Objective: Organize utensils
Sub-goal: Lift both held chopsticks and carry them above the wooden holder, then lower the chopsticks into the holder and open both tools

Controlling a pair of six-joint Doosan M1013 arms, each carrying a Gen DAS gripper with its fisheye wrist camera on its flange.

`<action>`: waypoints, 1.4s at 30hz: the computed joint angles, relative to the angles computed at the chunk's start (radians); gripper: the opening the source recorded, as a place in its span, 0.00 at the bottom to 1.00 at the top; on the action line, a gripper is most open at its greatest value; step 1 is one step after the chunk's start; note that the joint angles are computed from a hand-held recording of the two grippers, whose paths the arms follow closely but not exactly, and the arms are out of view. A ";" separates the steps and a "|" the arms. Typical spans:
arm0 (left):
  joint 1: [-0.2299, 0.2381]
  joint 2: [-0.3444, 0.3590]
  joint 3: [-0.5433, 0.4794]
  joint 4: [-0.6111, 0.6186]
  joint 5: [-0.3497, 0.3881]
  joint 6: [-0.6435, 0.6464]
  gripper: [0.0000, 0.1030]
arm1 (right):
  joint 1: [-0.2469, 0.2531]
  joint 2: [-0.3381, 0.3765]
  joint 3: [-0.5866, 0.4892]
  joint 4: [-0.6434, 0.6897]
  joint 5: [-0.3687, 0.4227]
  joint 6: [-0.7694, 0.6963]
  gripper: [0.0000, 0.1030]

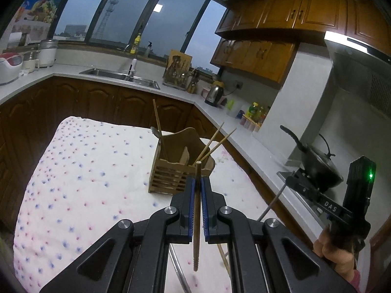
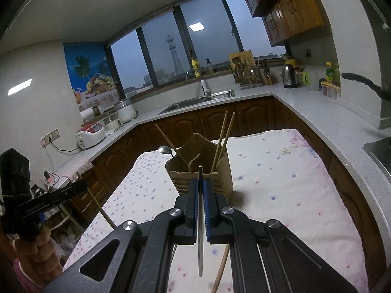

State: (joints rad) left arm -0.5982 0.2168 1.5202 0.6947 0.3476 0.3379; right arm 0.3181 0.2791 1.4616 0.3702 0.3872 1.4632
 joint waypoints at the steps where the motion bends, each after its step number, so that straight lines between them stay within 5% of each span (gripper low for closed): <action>1: 0.001 0.003 -0.003 0.001 -0.002 -0.001 0.03 | 0.000 0.002 -0.003 0.002 -0.003 -0.001 0.04; 24: 0.089 0.131 -0.196 0.219 -0.058 -0.146 0.03 | -0.019 0.150 -0.257 -0.018 -0.088 0.020 0.04; 34: 0.123 0.228 -0.290 0.458 -0.047 -0.371 0.03 | -0.027 0.225 -0.344 -0.046 -0.101 0.070 0.04; 42: 0.126 0.312 -0.334 0.510 0.004 -0.483 0.03 | -0.026 0.260 -0.336 -0.083 -0.111 0.124 0.04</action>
State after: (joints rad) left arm -0.4726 0.5289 1.1858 1.2047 0.3514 -0.1449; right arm 0.2919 0.5389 1.1259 0.2876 0.2762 1.5870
